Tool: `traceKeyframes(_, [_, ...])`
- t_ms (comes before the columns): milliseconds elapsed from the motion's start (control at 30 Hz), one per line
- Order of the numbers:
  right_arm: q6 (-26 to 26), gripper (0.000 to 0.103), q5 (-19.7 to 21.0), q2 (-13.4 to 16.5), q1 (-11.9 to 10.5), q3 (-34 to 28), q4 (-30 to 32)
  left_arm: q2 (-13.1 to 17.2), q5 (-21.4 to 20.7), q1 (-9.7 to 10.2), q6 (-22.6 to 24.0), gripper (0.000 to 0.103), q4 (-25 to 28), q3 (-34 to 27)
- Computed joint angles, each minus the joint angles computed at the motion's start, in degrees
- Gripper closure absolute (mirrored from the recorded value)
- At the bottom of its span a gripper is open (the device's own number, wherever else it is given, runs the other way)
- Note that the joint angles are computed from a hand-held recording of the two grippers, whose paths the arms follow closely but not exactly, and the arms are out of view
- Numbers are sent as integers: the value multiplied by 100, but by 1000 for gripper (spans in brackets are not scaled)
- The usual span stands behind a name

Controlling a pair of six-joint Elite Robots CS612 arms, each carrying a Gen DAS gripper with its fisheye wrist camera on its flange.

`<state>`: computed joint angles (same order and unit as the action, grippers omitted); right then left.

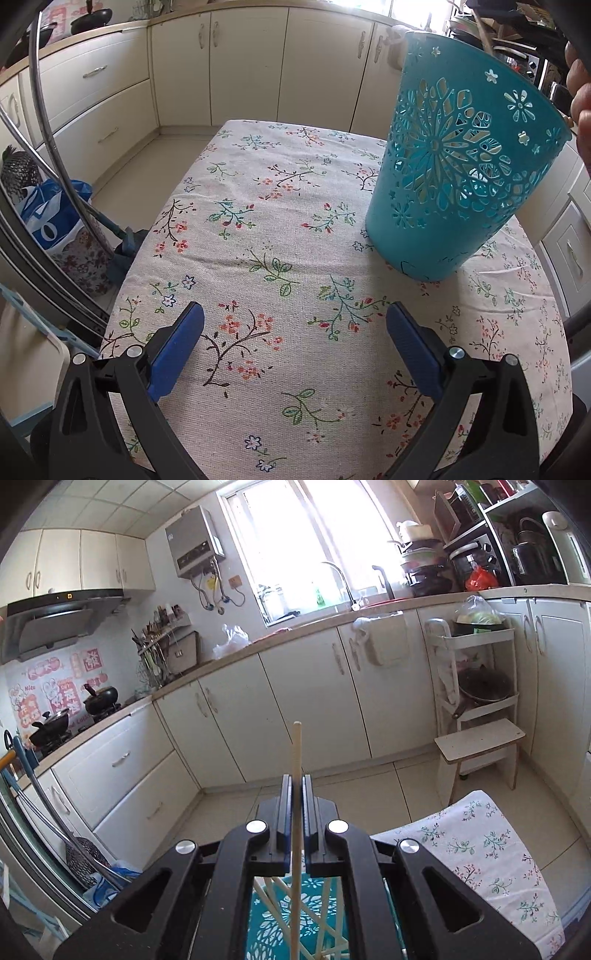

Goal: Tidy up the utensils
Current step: 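Lift the held chopstick with the right gripper over the basket, then open the right gripper to drop the chopstick into the basket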

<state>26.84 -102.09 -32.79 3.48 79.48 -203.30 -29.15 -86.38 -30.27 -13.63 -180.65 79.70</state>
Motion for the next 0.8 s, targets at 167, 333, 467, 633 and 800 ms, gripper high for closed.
traceKeyframes(167, [-123, 97, 104, -40, 15, 113, 44, 4, 8, -4, 2, 8, 18, -9])
traceKeyframes(333, [-406, 97, 343, -199, 56, 464, -124, 1, -10, 3, -39, 8, 2, -2])
traceKeyframes(467, [-503, 55, 358, -499, 104, 1162, -572, 1, -7, 9, -50, 8, -12, 5])
traceKeyframes(633, [-458, 34, 1, -904, 229, 2208, -483, -15, 42, -7, 68, 8, 62, -4])
traceKeyframes(800, [201, 26, 300, -1266, 183, 3033, 295, -352, 641, -148, 240, 8, -17, 524])
